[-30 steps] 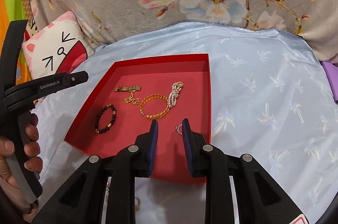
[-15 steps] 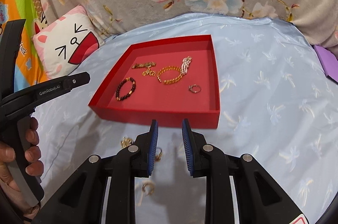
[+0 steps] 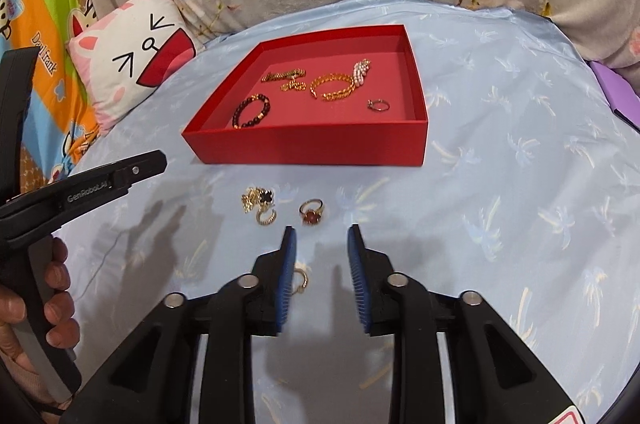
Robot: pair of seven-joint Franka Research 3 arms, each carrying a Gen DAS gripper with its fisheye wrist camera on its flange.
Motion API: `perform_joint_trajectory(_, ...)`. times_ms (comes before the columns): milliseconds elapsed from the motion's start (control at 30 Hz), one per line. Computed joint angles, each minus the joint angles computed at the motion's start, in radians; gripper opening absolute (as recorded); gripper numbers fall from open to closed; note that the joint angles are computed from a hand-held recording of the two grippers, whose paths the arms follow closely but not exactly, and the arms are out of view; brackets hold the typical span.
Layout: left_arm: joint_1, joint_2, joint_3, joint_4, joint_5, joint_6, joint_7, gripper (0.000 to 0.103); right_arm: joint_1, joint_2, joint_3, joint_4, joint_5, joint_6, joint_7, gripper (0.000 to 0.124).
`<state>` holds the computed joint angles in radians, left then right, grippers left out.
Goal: Organize jewelry
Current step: 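Grasp the red-stone gold ring with the right tool while the left tool nears a hoop earring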
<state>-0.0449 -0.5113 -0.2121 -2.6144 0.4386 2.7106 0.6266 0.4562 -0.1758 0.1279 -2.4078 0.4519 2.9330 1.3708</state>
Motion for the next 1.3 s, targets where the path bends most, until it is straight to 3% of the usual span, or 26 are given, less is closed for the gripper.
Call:
perform_joint_trajectory(167,-0.015,-0.025,0.006,-0.044,-0.021,-0.016,-0.004,0.040,-0.002,0.037,0.010,0.009,-0.025,0.001,0.007,0.035)
perform_joint_trajectory(633,-0.042,-0.040,0.031,-0.098,-0.083,-0.011,0.030,0.040,-0.015,0.191,0.025,0.131,-0.183,-0.009,0.105,0.035)
perform_joint_trajectory(833,-0.047,-0.034,0.029,-0.099,-0.099,-0.003,0.042,0.040,-0.014,0.197,0.018,0.129,-0.291,0.006,0.174,0.013)
perform_joint_trajectory(1067,-0.064,-0.027,0.028,-0.095,-0.115,0.011,0.057,0.040,-0.020,0.160,0.019,0.096,-0.227,0.015,0.127,0.013)
perform_joint_trajectory(1300,-0.089,-0.010,0.020,-0.087,-0.130,0.026,0.071,0.040,-0.028,0.034,0.001,-0.014,-0.114,0.017,0.062,0.013)
